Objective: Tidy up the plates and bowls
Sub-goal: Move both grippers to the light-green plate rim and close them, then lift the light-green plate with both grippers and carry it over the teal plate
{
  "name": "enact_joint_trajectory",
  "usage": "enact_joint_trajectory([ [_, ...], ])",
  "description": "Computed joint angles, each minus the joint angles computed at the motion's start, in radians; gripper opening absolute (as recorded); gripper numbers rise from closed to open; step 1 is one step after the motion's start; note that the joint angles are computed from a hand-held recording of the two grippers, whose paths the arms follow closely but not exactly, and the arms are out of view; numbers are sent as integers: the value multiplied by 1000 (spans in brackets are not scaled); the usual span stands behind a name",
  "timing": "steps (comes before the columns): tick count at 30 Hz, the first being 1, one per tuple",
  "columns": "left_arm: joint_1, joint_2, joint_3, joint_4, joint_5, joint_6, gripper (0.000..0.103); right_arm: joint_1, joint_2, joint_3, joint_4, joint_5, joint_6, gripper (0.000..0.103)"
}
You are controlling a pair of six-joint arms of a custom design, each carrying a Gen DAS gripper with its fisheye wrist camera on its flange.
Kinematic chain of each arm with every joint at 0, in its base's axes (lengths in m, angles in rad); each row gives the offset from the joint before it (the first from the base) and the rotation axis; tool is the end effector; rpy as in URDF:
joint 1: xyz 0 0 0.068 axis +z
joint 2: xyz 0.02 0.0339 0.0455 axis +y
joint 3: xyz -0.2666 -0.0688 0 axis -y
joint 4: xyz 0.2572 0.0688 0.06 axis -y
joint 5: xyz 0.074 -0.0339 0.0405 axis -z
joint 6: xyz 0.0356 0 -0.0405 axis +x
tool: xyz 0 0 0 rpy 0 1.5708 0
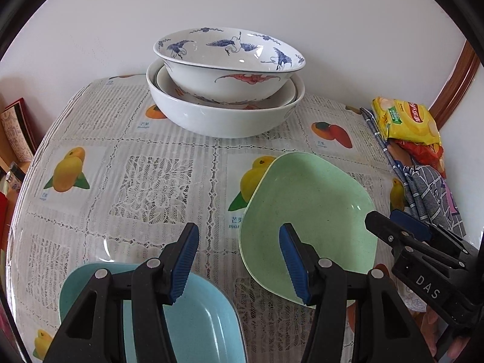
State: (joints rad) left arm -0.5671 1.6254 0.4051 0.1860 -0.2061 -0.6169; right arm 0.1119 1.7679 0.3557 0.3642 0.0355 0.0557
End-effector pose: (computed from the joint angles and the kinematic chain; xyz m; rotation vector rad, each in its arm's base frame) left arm 0.2020 -0.1200 0.0652 -0.1375 2.5767 -0.1743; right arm 0.2255 0.0241 0.0355 -0.0611 2.6170 0.0123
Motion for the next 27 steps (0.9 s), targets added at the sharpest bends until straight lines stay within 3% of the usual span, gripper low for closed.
enact_joint_trajectory([
  [11,25,145,66,49,25,8,53,16,148,75,43,29,6,31],
  [27,8,240,85,133,27,0,19,37,233,111,82,72,17,15],
])
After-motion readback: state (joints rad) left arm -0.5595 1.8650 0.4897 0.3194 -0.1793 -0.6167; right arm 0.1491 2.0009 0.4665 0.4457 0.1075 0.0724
